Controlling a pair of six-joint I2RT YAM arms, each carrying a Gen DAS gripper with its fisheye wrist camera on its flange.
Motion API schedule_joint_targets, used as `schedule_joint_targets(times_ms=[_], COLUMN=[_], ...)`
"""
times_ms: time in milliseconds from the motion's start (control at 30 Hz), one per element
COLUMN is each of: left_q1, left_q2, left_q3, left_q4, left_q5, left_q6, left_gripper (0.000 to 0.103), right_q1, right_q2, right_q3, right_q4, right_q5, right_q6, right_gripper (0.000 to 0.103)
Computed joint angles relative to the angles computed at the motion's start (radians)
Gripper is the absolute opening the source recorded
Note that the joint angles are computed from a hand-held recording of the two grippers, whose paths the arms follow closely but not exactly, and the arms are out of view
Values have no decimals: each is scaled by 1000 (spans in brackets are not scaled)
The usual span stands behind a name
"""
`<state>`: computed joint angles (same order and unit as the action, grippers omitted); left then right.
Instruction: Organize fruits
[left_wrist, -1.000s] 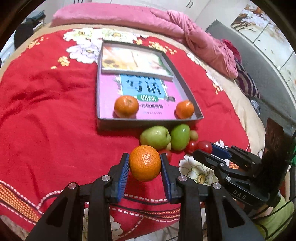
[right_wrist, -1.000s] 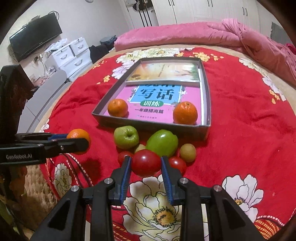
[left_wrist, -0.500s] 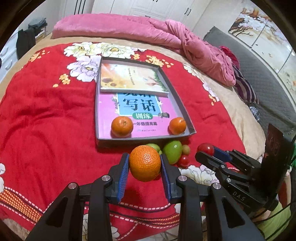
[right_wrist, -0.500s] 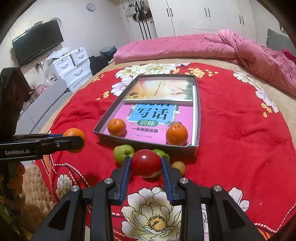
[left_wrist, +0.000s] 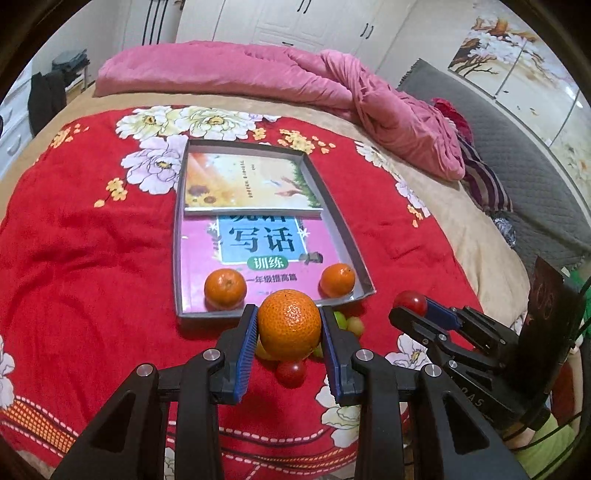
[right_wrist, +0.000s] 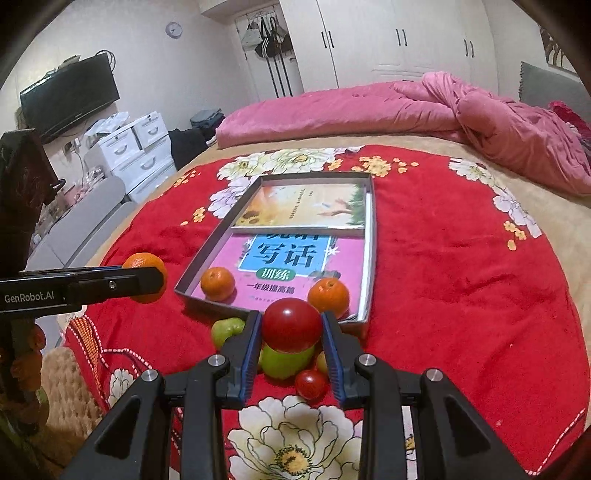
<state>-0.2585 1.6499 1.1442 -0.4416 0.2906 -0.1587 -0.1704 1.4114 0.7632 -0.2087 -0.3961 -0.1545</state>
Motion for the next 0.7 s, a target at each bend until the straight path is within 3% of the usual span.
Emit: schedule_joint_targets(times_ms=[700], left_q1=[-46], left_q2=[143], left_q3=[148], left_q4=[5], left_q5=[-56], left_q6=[-31], left_gripper=[34], right_q1=[-39], right_q2=[59], right_q3=[89], right_q4=[38], right_q5=[31], right_q6=[-9], right_gripper=[33])
